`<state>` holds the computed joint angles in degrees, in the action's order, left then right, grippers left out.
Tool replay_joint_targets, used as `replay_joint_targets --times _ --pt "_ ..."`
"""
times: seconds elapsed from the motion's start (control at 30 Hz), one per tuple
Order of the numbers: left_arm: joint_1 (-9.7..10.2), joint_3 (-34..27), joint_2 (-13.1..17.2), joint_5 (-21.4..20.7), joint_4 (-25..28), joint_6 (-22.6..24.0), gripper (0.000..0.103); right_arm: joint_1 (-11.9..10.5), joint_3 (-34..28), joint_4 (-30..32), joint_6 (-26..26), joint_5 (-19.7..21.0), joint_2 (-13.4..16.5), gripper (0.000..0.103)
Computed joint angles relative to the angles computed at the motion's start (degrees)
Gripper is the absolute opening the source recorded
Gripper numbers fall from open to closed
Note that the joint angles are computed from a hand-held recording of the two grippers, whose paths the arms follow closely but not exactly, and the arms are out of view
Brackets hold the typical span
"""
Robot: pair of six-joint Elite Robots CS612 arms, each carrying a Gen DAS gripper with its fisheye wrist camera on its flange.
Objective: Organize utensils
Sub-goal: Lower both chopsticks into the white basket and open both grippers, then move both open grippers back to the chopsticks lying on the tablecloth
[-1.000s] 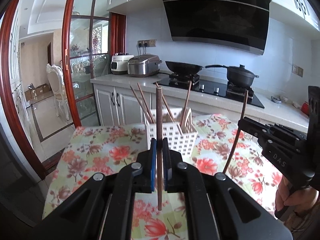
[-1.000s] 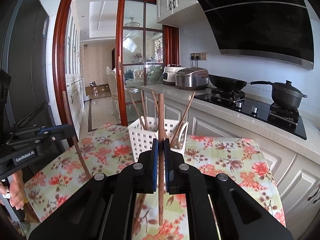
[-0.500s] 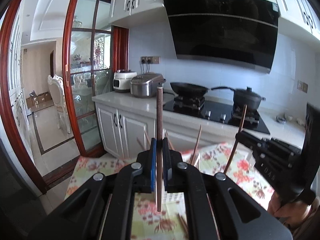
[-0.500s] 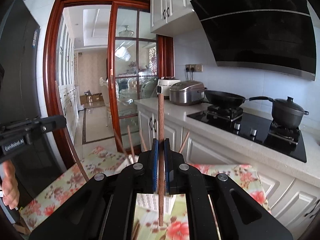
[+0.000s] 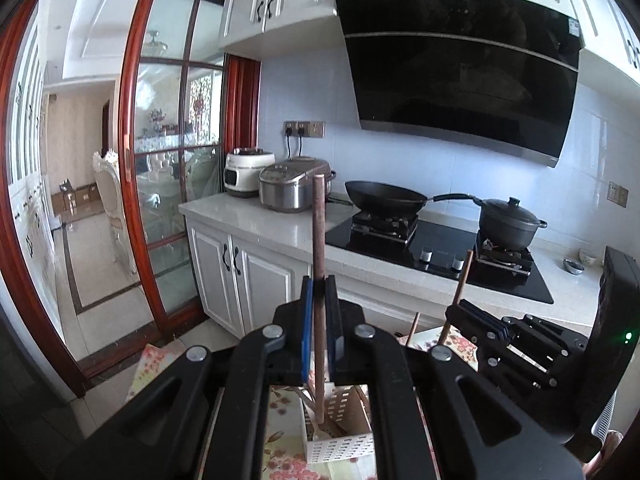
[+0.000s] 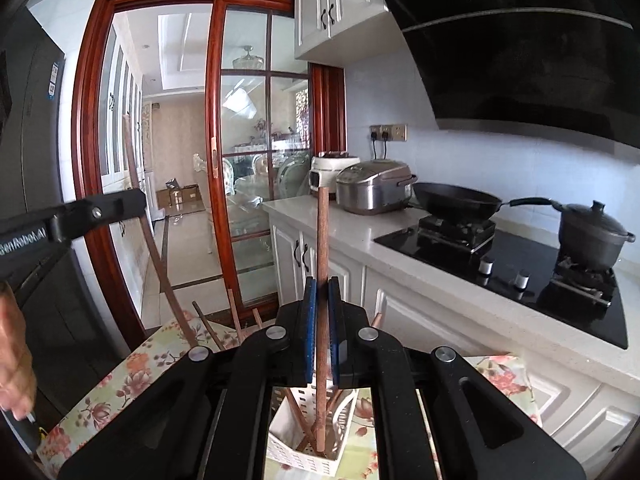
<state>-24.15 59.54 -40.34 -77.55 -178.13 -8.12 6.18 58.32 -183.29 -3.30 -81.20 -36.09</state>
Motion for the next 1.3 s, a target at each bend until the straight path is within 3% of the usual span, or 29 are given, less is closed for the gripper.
replay_joint_targets --times 0.4,0.53,0.7,0.83,0.97,1.3 --pt "1.55 -4.11 4.62 -4.0 9.19 -4.04 0.006 0.56 -6.27 13.89 -2.81 -0.02 4.47 0.007" --pt "1.84 -3.6 4.94 -3.14 9.71 -5.45 0.022 0.15 -6.97 14.94 -0.27 0.79 5.25 0.016" --pt "1.96 0.06 3.44 -0.95 6.65 -5.32 0.034 -0.77 -4.48 12.71 1.47 2.19 4.22 0.019" --pt "1.61 5.23 1.29 1.65 2.05 -5.46 0.051 -1.62 0.28 8.68 3.26 3.66 2.06 0.039" --pt "1.22 10.86 -0.91 3.0 -1.32 -7.2 0.064 -2.26 7.15 4.04 4.66 5.26 -0.63 0.039" --pt "-0.82 23.08 -4.45 6.35 -7.84 -9.69 0.081 -2.2 20.43 -2.25 5.22 5.76 -4.73 0.039"
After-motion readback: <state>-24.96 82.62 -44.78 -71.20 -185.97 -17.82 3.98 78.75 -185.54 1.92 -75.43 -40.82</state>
